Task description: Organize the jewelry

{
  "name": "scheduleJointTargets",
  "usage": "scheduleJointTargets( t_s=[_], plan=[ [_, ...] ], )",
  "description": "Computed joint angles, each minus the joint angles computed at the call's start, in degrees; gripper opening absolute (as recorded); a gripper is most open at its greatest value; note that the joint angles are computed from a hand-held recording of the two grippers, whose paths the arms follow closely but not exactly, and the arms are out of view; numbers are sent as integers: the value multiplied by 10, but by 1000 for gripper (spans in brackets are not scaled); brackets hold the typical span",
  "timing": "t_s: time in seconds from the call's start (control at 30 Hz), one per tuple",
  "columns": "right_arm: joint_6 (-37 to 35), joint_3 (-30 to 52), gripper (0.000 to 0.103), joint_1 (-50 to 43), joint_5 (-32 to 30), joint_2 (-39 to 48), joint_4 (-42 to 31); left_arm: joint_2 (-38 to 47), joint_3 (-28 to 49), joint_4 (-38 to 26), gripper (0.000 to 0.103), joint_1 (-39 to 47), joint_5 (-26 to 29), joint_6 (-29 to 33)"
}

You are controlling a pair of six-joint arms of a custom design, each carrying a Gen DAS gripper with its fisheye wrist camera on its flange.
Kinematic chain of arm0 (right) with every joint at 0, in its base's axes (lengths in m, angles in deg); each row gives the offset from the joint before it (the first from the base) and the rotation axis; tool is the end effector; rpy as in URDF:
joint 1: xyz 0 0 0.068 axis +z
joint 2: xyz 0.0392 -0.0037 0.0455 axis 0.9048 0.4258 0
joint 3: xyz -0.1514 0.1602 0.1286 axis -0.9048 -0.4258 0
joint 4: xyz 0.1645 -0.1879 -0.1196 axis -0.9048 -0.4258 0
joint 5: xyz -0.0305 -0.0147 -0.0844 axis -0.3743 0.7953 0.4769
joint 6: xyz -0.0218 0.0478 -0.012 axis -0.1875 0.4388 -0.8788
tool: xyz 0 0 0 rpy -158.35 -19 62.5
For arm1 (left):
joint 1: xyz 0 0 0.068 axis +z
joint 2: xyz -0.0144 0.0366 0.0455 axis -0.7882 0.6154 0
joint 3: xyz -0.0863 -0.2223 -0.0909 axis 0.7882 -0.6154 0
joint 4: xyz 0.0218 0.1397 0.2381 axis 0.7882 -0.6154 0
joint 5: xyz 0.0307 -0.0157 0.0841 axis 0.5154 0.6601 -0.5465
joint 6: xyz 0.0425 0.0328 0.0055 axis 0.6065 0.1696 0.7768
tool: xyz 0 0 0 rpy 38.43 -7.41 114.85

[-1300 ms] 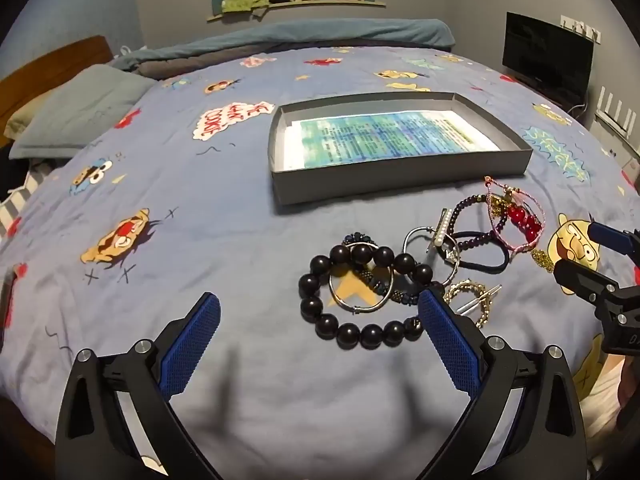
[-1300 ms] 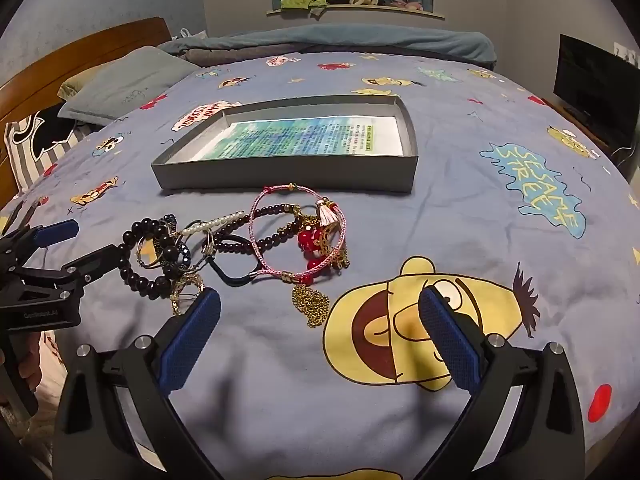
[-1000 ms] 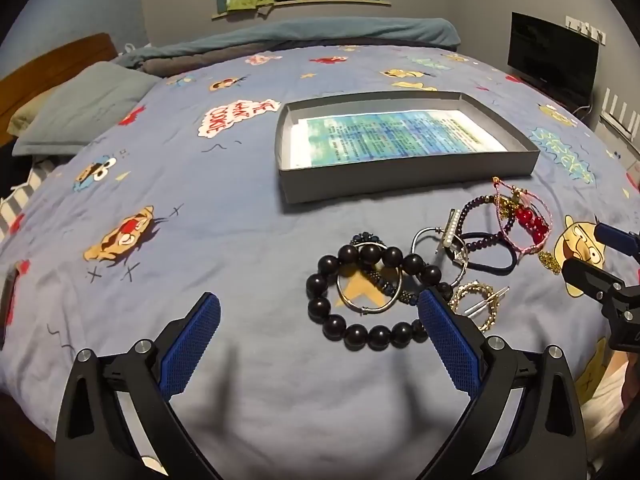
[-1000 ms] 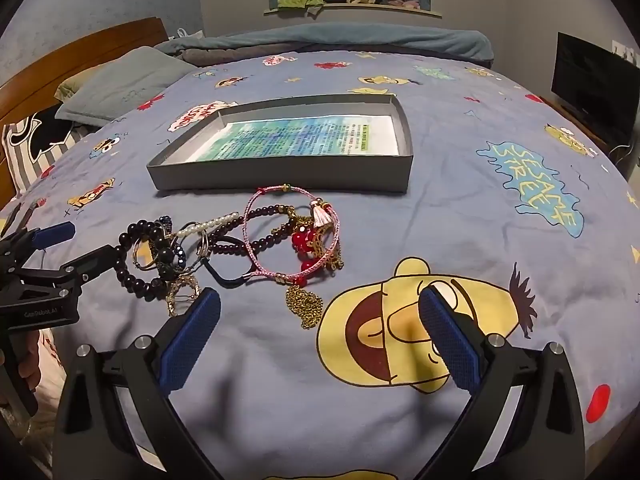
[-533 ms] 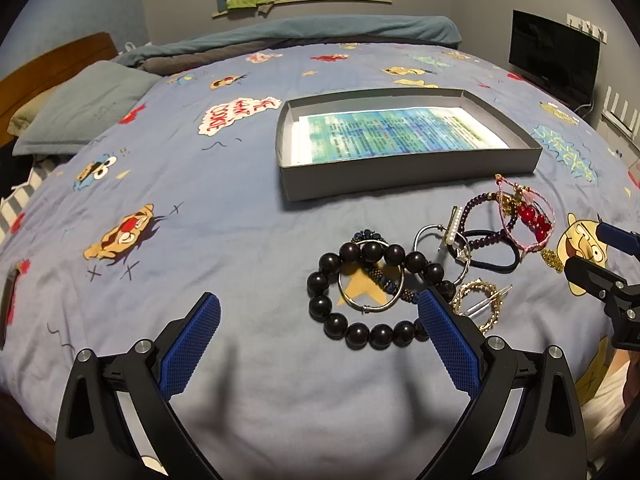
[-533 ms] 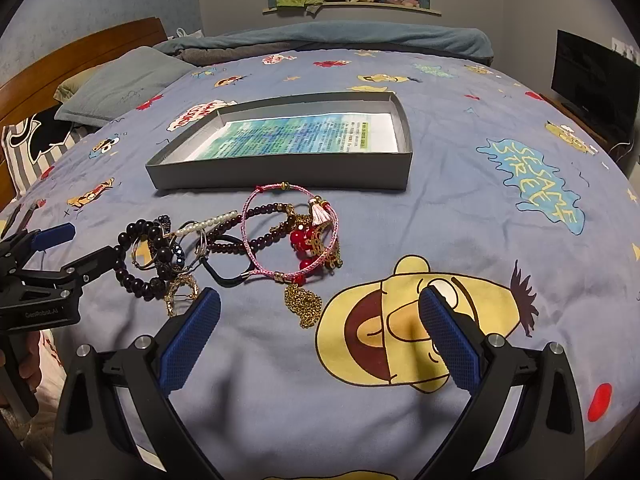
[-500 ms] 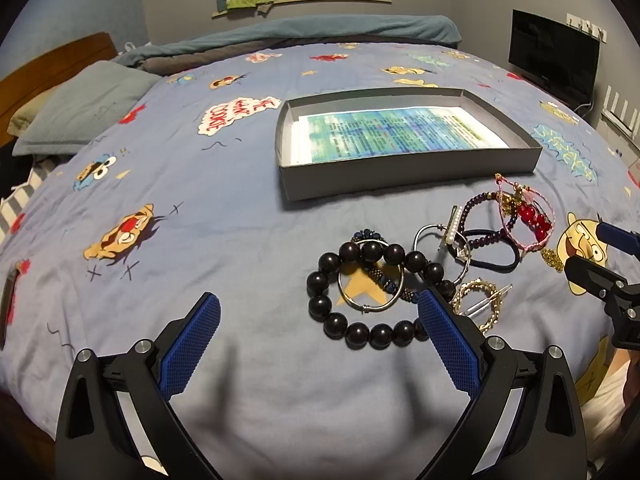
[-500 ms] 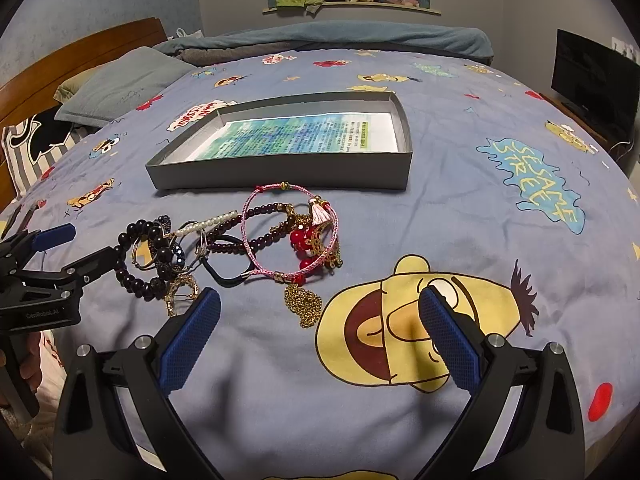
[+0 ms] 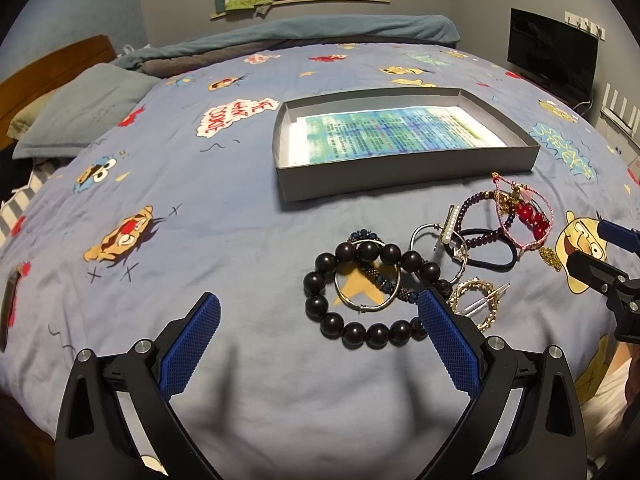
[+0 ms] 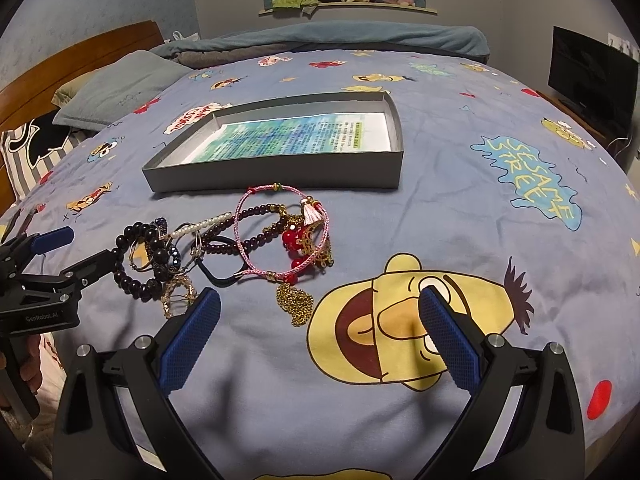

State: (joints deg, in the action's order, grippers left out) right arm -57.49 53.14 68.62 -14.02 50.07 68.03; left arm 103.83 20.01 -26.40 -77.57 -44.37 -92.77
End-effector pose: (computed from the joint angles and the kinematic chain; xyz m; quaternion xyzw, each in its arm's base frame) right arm 0.3025 0.0296 0.1703 -0.1479 0.9130 0.1062 0.3651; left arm 0.2766 -0.1172 0.1740 -0.0221 0.9329 0.0485 0.3562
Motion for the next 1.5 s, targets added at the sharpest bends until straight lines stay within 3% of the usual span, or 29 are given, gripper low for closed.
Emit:
scheduleJointTargets(
  t_s=[1.17,1.5],
  plan=[
    [-6,6,98,-9,-4,5,-4,3,3,-2,98,-3,-4,0],
    [-13,9,98,-14,-3,9,1,-6,-10,20,98,12,29,17]
  ],
)
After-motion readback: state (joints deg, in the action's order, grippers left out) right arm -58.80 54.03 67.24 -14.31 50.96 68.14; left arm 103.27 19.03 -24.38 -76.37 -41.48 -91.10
